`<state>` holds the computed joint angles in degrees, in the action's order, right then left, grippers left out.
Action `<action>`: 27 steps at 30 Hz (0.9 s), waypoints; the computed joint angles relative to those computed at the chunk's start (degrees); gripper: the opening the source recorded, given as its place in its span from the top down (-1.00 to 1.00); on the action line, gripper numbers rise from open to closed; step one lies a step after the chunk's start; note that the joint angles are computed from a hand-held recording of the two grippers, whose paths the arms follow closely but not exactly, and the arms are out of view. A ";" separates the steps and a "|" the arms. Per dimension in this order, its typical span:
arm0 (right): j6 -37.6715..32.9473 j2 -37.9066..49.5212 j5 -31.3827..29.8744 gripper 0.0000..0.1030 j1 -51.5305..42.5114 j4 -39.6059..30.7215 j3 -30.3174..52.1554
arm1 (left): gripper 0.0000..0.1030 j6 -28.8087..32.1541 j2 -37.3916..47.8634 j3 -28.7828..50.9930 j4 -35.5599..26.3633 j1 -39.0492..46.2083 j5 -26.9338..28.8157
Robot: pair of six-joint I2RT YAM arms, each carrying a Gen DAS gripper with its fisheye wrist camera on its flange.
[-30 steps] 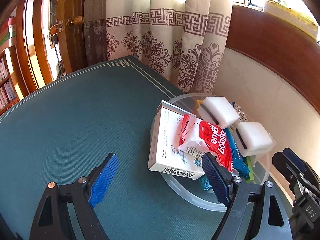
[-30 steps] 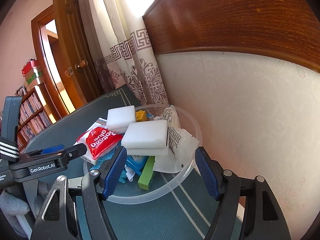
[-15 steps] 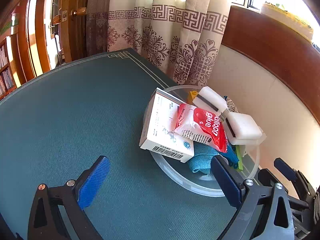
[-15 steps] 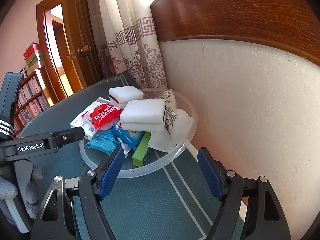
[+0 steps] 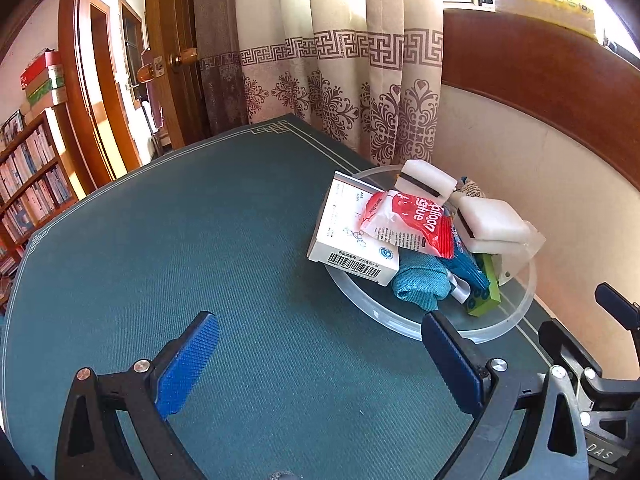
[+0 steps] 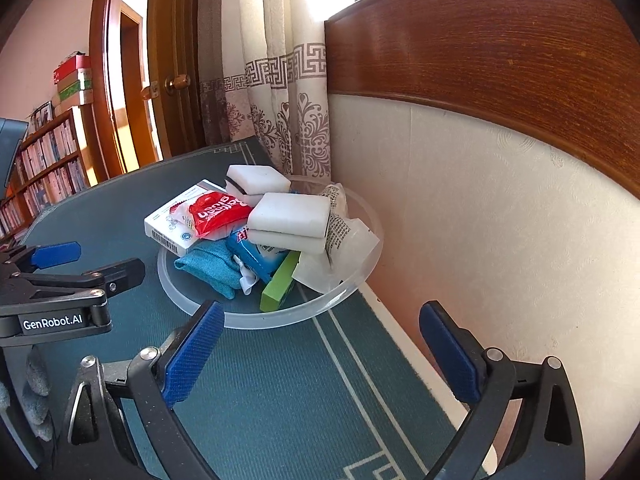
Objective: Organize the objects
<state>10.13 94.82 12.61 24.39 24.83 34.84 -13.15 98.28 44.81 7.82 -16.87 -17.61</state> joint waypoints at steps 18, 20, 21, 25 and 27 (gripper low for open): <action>-0.94 1.30 0.58 -0.93 0.58 -2.23 1.18 | -1.00 -1.78 -3.09 -0.80 -3.83 -2.62 -3.95; -1.01 1.60 0.64 -0.93 0.53 -2.26 1.29 | -1.00 -1.35 -2.97 -0.68 -3.79 -3.30 -4.50; -1.04 1.79 0.56 -0.93 0.46 -2.24 1.39 | -1.00 -1.15 -2.87 -0.66 -3.73 -3.48 -4.35; -0.92 2.84 -0.31 -0.93 -0.08 -2.85 2.16 | -1.00 -1.36 -2.10 -0.04 -4.40 -3.79 -3.57; -0.97 3.13 -0.67 -0.93 -0.32 -2.93 2.23 | -1.00 -1.28 -1.78 0.17 -4.54 -3.96 -3.50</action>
